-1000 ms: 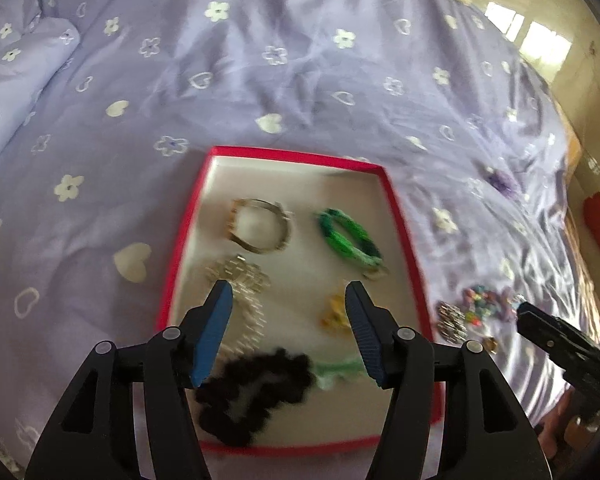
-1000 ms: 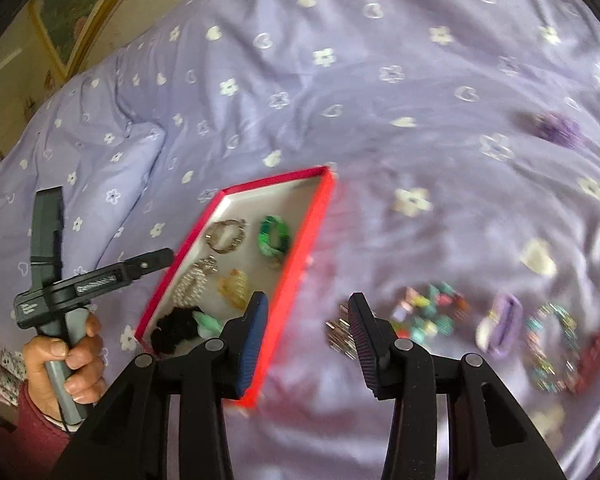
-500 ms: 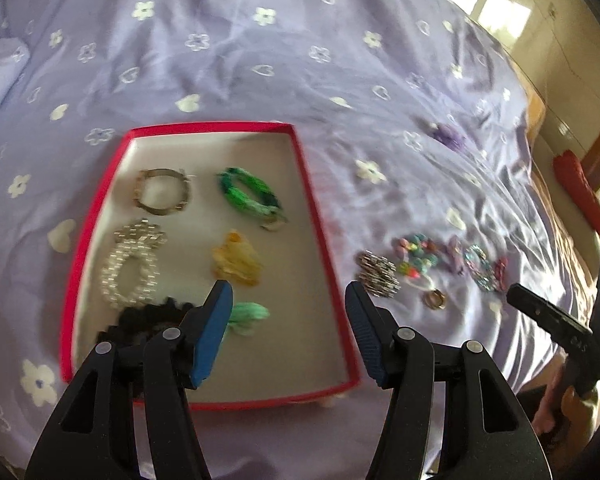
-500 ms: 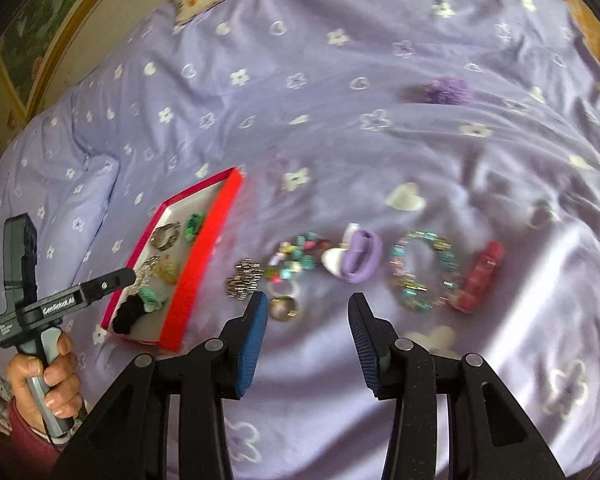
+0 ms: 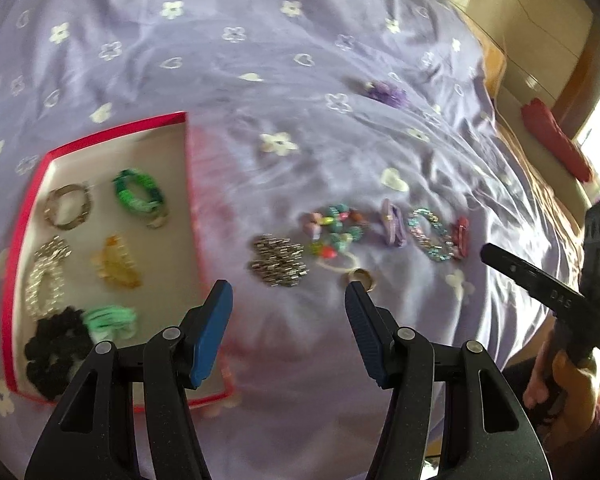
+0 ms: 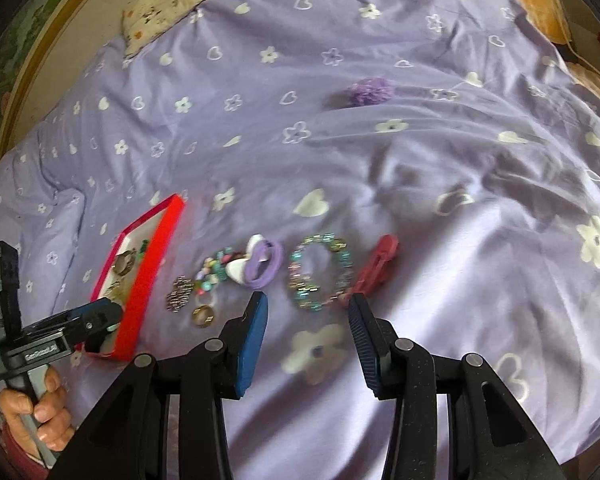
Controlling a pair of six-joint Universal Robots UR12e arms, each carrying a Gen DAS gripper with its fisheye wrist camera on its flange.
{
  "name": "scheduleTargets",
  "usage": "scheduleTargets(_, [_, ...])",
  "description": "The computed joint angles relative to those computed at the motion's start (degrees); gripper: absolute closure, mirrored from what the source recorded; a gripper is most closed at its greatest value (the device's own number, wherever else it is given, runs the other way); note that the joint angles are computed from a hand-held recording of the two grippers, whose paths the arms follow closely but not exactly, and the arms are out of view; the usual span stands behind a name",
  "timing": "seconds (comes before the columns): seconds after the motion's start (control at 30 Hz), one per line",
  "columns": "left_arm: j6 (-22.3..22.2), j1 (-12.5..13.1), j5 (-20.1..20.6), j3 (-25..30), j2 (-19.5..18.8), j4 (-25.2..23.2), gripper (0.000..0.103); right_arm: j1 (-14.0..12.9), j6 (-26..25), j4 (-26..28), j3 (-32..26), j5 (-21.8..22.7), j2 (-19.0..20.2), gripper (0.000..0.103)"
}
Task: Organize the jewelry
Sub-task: 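Lift both tools out of the box toward the remaining jewelry, then grasp the lavender hair tie with the left tool while the right tool grasps the pink hair clip, then carry the lavender hair tie and pink clip into the box and open both tools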
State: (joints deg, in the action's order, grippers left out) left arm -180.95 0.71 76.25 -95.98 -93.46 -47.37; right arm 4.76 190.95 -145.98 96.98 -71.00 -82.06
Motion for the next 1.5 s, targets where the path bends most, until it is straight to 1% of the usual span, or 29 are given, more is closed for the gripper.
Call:
scheduleTargets(0.1, [0.71,-0.97,-0.54,1.22,-1.17,0.03,0.045,-0.28,0.29,-0.12,-0.05,-0.99,0.31,0.059])
scheduleTargets(0.33, [2.02,-3.04,-2.57,4.64,-4.75,0.01,0.046,-0.71,0.42,0.42,-1.17,-1.52,1.94,0.059])
scheduleTargets(0.43, [3.15,-4.13,-2.28,6.47,-6.67,-0.48,0.047,-0.75,0.66,0.88,-1.78,-1.98,2.68,0.060])
scheduleTargets(0.5, [3.78,-4.77,-1.60,7.55,-7.81,-0.95,0.053,-0.80,0.69,1.23,-2.16,-1.96,3.14,0.061])
scheduleTargets(0.57, [4.28,-5.18,-1.62,8.61,-8.95,-1.70,0.063,-0.57,-0.08,1.91,-2.55,-2.72,3.56,0.062])
scheduleTargets(0.6, [4.61,-5.42,-1.49,9.08,-9.51,-2.05,0.066,-0.34,-0.82,2.57,-2.73,-3.66,3.75,0.067])
scheduleTargets(0.63, [4.96,-5.61,-1.29,9.48,-9.97,-2.42,0.073,-0.23,-1.10,2.75,-2.69,-4.22,3.82,0.073])
scheduleTargets(0.67, [5.31,-5.82,-1.03,9.86,-10.44,-2.83,0.080,-0.28,-1.01,2.58,-2.48,-4.42,3.83,0.076])
scheduleTargets(0.7, [5.67,-5.97,-0.96,10.20,-10.86,-3.37,0.083,-0.35,-0.80,2.32,-2.37,-4.27,3.87,0.080])
scheduleTargets(0.73, [5.95,-6.05,-1.04,10.37,-11.14,-3.68,0.089,-0.52,-0.57,1.84,-2.14,-3.82,3.82,0.082])
scheduleTargets(0.77, [6.28,-6.11,-1.15,10.41,-11.28,-3.79,0.090,-0.62,-0.52,1.62,-2.00,-3.63,3.78,0.082])
scheduleTargets(0.93, [7.50,-6.24,-1.45,9.58,-10.91,-2.55,0.093,-0.77,-0.05,0.14,-1.45,-3.04,3.33,0.082])
scheduleTargets(1.1, [6.19,-5.22,-3.01,8.30,-9.56,-1.45,0.093,-0.85,0.43,-1.37,-1.12,-1.33,2.61,0.082])
scheduleTargets(1.27, [4.45,-3.85,-3.91,6.49,-7.64,-0.29,0.093,-0.42,0.30,-1.56,-1.29,0.54,2.22,0.082])
scheduleTargets(1.4, [3.60,-2.77,-4.11,4.77,-5.81,0.88,0.093,0.25,-0.09,-1.65,-1.44,1.97,2.06,0.082])
scheduleTargets(1.5, [3.08,-2.21,-3.46,3.61,-4.58,1.82,0.093,1.03,-0.76,-1.60,-1.74,2.73,2.02,0.082])
